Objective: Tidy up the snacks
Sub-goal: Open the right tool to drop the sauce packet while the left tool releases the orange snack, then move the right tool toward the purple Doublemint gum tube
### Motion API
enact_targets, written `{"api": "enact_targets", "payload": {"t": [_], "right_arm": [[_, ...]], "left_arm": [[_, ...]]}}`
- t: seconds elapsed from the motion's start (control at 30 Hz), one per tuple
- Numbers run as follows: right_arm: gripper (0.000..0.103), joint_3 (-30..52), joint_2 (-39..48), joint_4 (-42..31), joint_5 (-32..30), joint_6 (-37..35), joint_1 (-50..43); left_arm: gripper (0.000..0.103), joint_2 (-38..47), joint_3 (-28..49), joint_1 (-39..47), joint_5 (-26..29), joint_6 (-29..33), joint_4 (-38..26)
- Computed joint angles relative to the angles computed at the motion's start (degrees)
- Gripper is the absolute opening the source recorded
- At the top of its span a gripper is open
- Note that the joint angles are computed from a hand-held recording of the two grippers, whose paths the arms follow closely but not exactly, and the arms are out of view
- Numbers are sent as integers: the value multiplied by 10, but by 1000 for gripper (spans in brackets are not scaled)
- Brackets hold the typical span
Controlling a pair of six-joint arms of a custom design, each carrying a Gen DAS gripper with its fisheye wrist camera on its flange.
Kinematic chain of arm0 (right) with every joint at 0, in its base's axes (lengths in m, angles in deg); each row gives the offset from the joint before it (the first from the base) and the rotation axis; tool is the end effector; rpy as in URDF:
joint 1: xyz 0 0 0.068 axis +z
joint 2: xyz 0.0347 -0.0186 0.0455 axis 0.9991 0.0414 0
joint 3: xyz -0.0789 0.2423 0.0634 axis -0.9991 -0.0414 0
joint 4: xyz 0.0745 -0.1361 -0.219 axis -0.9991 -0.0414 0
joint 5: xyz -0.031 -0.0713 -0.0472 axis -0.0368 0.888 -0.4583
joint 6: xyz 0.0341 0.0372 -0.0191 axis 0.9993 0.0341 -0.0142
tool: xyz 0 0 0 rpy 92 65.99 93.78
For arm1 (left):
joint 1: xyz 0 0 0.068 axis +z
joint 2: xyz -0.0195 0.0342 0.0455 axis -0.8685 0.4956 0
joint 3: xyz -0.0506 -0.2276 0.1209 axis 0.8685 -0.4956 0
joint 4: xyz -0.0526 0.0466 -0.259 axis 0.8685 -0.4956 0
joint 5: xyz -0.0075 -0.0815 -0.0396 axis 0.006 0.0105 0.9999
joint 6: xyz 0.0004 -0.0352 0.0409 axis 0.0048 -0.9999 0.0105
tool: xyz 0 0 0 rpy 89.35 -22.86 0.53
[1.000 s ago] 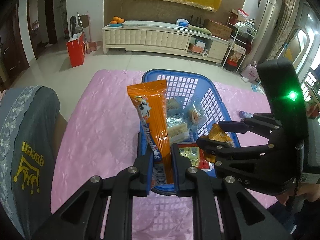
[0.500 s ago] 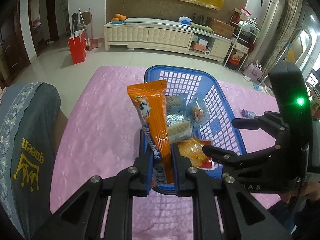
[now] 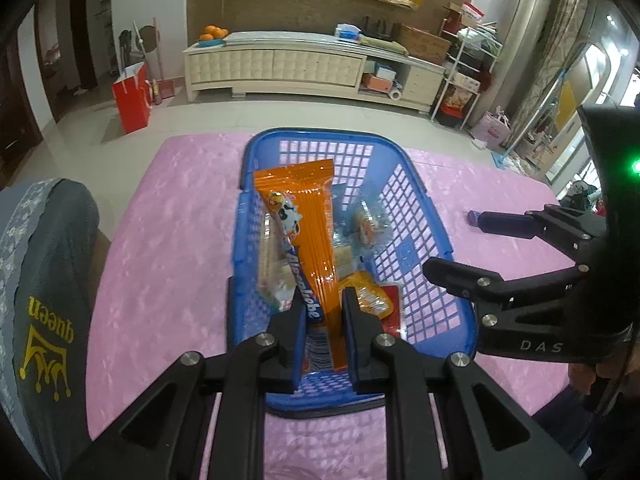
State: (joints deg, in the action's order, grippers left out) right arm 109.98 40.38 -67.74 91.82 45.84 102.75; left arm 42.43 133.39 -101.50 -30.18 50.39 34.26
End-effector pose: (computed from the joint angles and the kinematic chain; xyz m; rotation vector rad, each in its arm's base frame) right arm 0.1755 0.0456 0.2790 -0.1675 2.6275 0.0703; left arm 0.1942 -0.1699 0.2814 0.5541 2.5256 -0.3834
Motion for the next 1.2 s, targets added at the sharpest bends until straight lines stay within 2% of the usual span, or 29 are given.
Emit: {"api": "enact_targets", "payload": {"t": [0.43, 0.87, 0.9, 0.97, 1.0, 1.13, 1.2], "right_arm": [[82, -33, 22, 54, -81, -75, -147], [82, -43, 63, 99, -119, -98, -200], [82, -46, 61, 99, -123, -97, -200], [82, -46, 63, 98, -130, -104, -207], [82, -45, 63, 97, -130, -105, -206], [82, -43, 55, 89, -125, -108, -201], [82, -40, 53, 84, -124, -108, -203]], "left_arm": [[15, 147, 98, -11, -7, 40, 14], [15, 287, 202, -6, -3, 99, 1], [18, 294, 207, -6, -13, 106, -2], [45, 310, 220, -11, -39, 109, -10], [62, 313, 223, -13, -46, 111, -9], [71, 306, 218, -21, -60, 124, -4], [72, 292, 208, -27, -63, 124, 0]]}}
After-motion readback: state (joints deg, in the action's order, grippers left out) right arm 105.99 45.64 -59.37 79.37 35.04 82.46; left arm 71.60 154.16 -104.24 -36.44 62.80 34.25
